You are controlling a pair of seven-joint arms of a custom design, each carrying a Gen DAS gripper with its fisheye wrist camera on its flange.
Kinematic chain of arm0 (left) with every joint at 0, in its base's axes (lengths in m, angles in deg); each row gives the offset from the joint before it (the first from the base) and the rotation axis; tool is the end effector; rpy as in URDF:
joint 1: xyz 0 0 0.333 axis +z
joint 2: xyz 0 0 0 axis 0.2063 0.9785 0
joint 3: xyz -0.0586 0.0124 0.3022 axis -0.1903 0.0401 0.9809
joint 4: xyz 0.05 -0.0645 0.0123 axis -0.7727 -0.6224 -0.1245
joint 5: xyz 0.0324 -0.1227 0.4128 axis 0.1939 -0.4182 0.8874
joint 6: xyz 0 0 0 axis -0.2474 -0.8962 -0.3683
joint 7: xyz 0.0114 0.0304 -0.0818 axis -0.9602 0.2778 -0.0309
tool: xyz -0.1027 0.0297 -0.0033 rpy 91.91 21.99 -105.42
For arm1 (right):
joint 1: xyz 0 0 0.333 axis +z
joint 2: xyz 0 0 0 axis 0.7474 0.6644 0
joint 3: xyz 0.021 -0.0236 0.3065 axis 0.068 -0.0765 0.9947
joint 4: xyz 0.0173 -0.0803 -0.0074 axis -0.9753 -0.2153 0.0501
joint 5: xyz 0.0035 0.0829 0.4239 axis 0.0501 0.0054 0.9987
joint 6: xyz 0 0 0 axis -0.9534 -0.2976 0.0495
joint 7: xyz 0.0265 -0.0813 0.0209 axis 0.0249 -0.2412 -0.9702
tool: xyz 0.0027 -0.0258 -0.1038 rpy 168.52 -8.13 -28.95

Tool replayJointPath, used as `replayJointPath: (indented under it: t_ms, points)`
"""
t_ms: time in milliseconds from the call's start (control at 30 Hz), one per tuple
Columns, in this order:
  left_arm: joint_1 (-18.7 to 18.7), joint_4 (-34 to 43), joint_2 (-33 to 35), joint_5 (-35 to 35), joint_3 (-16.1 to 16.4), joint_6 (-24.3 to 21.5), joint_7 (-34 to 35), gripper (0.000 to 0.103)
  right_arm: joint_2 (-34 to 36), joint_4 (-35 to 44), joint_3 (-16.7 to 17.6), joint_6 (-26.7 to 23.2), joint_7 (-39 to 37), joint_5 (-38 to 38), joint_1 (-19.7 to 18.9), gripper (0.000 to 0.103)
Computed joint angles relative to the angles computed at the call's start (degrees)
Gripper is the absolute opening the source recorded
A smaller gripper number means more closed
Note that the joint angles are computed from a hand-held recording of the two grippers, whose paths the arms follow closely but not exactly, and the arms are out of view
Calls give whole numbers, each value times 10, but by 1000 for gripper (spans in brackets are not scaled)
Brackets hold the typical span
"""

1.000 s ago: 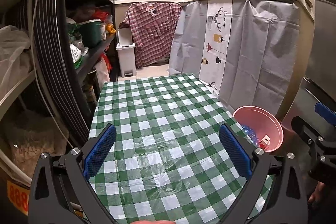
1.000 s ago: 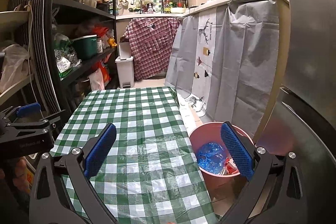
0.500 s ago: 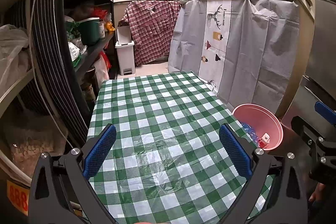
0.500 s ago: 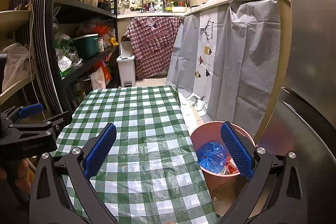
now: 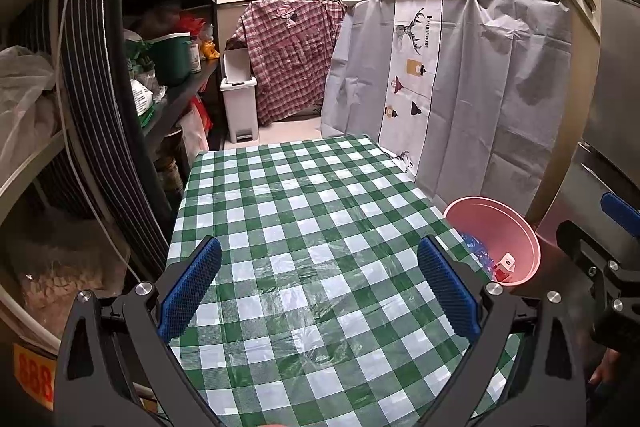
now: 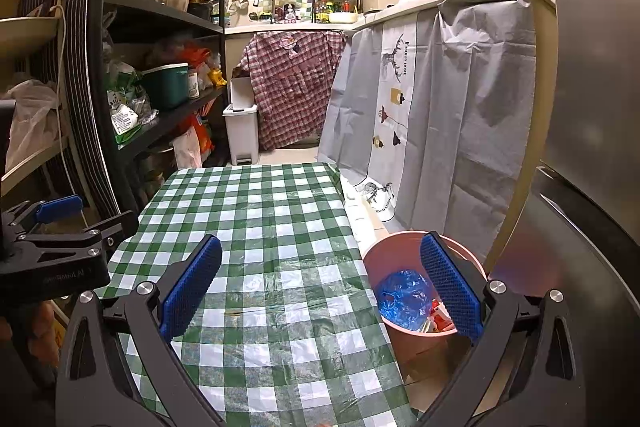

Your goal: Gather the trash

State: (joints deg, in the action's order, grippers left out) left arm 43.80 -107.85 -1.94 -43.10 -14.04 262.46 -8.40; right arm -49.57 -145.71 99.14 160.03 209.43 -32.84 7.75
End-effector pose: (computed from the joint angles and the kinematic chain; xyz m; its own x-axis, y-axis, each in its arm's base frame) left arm 0.4960 -0.1982 0.4210 -0.2138 -0.9768 0.0150 -0.5300 0.1031 -0.8417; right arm 0.4292 0.3152 0.4270 -0.1149 -0.9932 -0.0162 -0.4302 0.0645 -0.9004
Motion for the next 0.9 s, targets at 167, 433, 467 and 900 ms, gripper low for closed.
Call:
replayJointPath:
  t_ms: [167, 433, 467, 900]
  points:
    - [4, 0, -1, 1, -5, 1, -2, 95, -1, -1, -1, 1, -1, 1, 0, 98]
    - [-14, -3, -1, -3, 17, 7, 16, 95, -1, -1, 0, 1, -3, 2, 0, 98]
    - [-15, -3, -2, -7, 16, 7, 19, 95, -1, -1, 0, 2, -3, 2, 0, 98]
    - [-65, -4, 8, -19, 66, 0, 41, 95, -2, 0, -1, 1, -5, 3, 3, 98]
